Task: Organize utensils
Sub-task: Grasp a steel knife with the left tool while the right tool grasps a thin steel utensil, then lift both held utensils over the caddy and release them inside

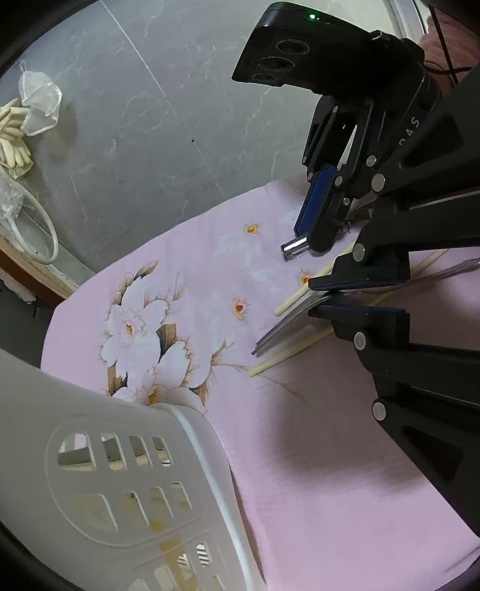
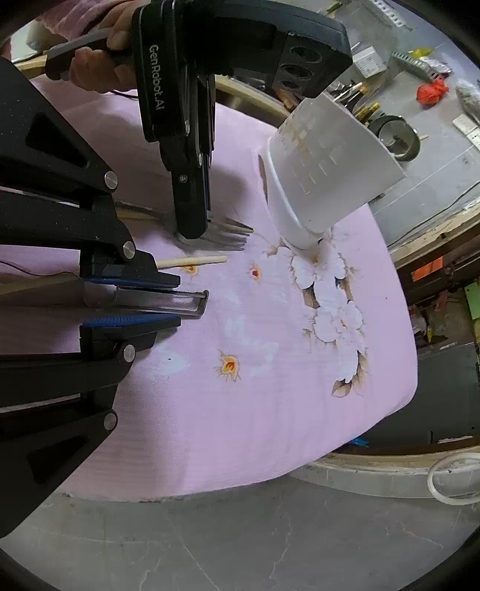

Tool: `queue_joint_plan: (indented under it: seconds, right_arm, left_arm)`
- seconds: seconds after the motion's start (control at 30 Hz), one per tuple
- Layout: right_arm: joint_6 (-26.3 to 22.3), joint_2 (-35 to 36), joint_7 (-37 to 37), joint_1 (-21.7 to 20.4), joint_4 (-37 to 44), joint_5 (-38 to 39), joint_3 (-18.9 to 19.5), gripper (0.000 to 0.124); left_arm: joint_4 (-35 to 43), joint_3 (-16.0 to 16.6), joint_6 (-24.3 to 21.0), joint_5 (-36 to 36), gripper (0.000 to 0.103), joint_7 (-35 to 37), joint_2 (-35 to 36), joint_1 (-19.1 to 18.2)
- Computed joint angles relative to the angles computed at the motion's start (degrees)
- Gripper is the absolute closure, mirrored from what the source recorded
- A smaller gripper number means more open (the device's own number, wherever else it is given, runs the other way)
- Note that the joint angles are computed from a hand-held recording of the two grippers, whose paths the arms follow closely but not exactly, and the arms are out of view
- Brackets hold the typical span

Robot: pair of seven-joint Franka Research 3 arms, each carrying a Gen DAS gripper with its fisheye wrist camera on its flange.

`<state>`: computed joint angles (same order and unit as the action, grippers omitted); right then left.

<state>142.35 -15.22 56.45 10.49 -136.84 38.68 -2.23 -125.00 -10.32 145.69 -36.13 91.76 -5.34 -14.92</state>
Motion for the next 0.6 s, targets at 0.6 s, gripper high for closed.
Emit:
queue_joint_plan:
  seconds: [0.6]
  right_arm:
    - [11.76, -9.3, -4.9, 4.62, -6.94, 8.62, -1.41, 0.113]
  left_arm:
    - [-10.55, 2.49, 13.81, -7.46, 0.098, 9.78, -9.81, -5.38]
